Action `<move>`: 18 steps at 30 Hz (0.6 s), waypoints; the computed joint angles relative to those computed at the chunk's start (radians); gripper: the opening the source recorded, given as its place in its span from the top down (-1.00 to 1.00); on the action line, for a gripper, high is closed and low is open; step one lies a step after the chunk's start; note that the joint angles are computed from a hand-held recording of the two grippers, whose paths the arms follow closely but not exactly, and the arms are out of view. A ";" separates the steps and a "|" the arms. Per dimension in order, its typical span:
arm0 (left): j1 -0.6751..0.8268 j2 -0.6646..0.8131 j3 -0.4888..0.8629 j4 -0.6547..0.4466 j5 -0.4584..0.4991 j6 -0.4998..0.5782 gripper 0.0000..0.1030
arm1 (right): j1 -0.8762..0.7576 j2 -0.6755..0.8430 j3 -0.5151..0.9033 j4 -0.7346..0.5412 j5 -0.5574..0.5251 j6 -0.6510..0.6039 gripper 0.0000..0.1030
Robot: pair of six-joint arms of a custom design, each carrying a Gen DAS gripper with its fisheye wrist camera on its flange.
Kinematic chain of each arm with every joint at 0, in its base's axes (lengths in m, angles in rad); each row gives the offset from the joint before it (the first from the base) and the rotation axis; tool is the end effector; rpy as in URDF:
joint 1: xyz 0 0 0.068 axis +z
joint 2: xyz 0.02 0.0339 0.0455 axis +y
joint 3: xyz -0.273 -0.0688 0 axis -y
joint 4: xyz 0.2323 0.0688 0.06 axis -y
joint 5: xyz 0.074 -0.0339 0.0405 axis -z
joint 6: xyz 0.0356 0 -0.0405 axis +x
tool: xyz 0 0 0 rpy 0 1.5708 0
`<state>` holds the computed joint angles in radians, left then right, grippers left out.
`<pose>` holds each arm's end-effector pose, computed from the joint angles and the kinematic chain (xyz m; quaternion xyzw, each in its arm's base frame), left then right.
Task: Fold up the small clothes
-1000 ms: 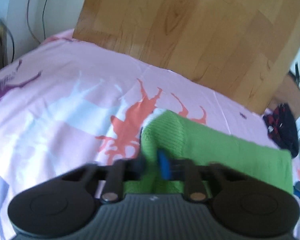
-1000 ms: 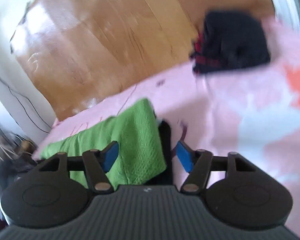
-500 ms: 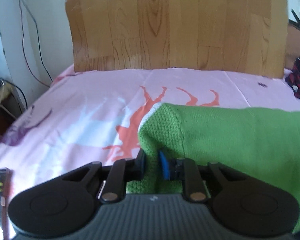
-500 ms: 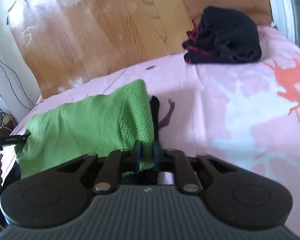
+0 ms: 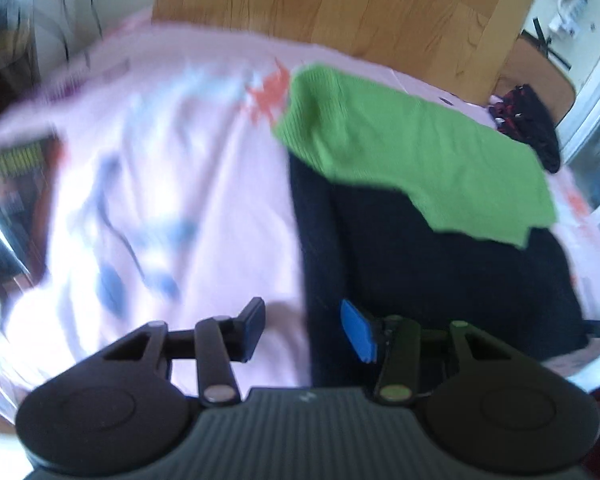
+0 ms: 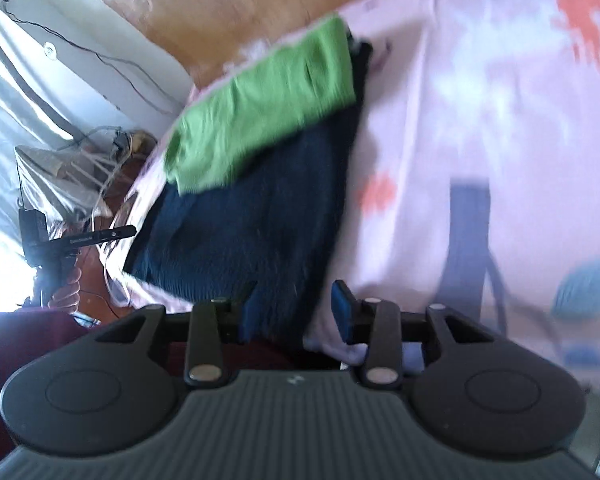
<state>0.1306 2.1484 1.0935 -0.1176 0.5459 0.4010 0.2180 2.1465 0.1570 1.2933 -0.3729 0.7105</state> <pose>0.3756 0.0307 0.0735 0.1801 0.9281 -0.2049 0.2532 0.2034 0.0583 0.0371 0.1409 0.8825 0.3365 0.2969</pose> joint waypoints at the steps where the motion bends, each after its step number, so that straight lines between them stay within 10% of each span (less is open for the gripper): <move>1: -0.003 -0.009 -0.039 0.062 -0.002 -0.017 0.18 | -0.004 0.047 0.003 0.067 -0.024 0.022 0.19; 4: -0.019 -0.023 -0.056 0.052 -0.005 -0.010 0.74 | 0.029 0.143 0.066 0.154 -0.051 0.065 0.21; 7: -0.031 -0.033 -0.060 0.048 -0.026 0.000 0.80 | 0.086 0.084 0.138 0.000 0.001 0.004 0.63; 18: -0.030 0.043 0.276 -0.006 0.197 -0.350 0.81 | -0.030 -0.057 0.151 0.139 0.065 -0.059 0.80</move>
